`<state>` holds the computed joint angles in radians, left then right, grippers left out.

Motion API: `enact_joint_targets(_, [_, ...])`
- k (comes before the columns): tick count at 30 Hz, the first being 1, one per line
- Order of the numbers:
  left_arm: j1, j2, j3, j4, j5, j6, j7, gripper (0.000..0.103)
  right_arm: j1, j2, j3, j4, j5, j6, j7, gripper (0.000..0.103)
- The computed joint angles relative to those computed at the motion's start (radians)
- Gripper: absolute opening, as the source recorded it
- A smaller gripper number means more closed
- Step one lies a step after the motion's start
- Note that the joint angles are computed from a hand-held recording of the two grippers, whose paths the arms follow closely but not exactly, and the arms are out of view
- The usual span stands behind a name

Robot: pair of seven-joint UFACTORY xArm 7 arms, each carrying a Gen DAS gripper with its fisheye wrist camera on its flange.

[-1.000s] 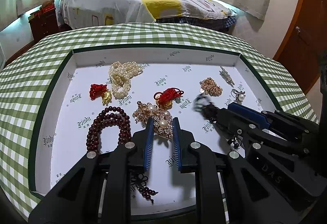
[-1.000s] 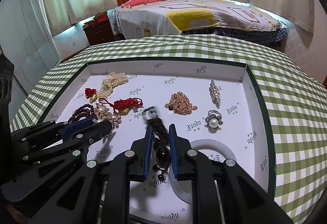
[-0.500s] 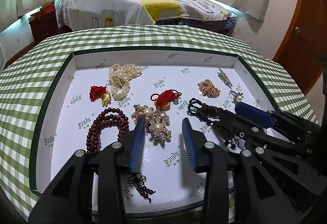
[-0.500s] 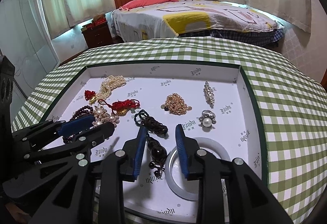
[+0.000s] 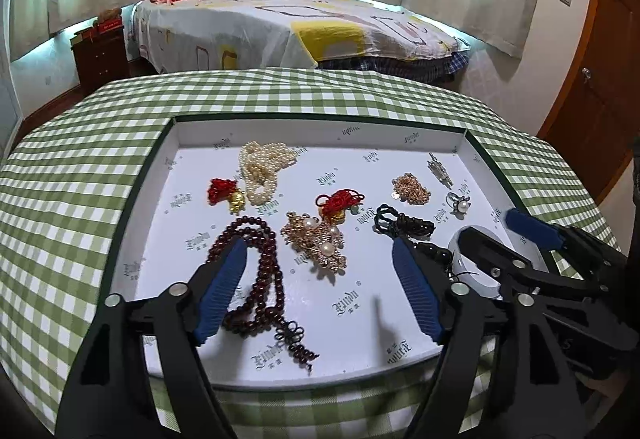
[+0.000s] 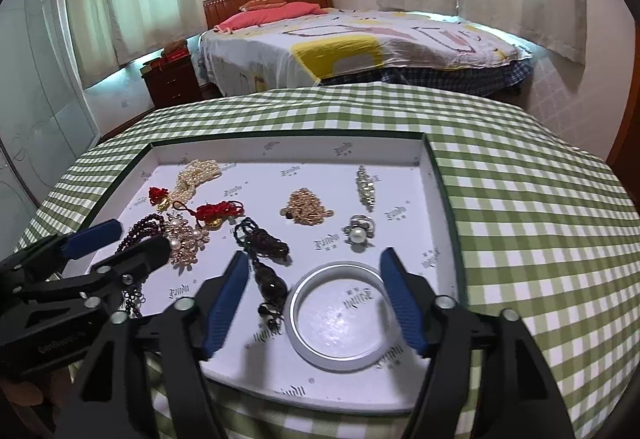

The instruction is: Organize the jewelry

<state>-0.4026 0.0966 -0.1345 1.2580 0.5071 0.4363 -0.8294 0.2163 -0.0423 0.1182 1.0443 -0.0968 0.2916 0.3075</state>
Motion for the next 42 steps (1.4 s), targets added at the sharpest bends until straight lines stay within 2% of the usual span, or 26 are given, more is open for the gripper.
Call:
enact_joint_targets(2, [-0.004,-0.021,0.005,-0.014,0.037,0.009,-0.040,0.081,-0.008,-0.018,0.002,-0.014,-0.044,-0.003,0.042,0.074])
enact_joint_targets(4, [-0.003,-0.041,0.003,-0.025,0.090,0.021,-0.089,0.090,-0.017,-0.036,0.006,-0.027,-0.083,-0.003,0.077,0.079])
enact_joint_targets(6, [0.001,-0.064,-0.003,-0.040,0.155,0.035,-0.144,0.091,-0.030,-0.058,0.012,-0.042,-0.128,0.000,0.117,0.081])
enact_joint_targets(9, [0.014,-0.093,-0.020,-0.055,0.193,0.072,-0.179,0.093,-0.048,-0.089,0.021,-0.061,-0.172,0.012,0.167,0.083])
enact_joint_targets(14, [0.040,-0.154,-0.048,-0.097,0.170,0.103,-0.185,0.093,-0.059,-0.142,0.030,-0.097,-0.175,0.023,0.189,0.084])
enact_joint_targets(26, [0.108,-0.357,-0.148,-0.200,0.148,0.178,-0.166,0.098,-0.050,-0.300,0.061,-0.164,-0.115,0.059,0.147,0.084])
enact_joint_targets(35, [0.164,-0.542,-0.224,-0.236,0.101,0.267,-0.150,0.098,-0.046,-0.456,0.090,-0.196,-0.088,0.096,0.119,0.084])
enact_joint_targets(42, [0.218,-0.674,-0.287,-0.244,0.058,0.298,-0.128,0.098,-0.061,-0.577,0.117,-0.219,-0.079,0.118,0.119,0.085])
